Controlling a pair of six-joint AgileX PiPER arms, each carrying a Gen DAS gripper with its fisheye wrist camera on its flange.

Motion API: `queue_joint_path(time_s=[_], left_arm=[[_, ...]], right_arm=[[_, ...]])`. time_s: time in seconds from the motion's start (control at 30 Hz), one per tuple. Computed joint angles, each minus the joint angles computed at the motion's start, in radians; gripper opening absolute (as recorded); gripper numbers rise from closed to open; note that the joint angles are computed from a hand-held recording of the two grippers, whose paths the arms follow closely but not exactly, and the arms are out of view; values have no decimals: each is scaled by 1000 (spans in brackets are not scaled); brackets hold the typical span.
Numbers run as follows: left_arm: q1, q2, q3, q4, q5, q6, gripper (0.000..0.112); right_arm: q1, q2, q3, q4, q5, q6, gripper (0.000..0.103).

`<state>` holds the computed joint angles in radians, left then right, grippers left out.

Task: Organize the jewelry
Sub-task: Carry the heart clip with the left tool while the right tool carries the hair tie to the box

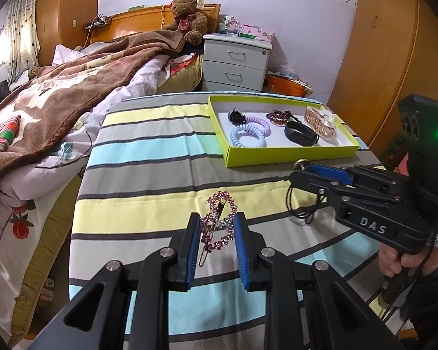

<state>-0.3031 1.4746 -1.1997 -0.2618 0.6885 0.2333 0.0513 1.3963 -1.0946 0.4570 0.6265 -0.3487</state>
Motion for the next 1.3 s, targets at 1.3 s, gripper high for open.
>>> queue_joint_path(time_s=[1.3], left_arm=[[-157, 579, -849, 89, 242, -211, 24]], right_arm=[[-304, 167, -239, 17, 126, -104, 25]])
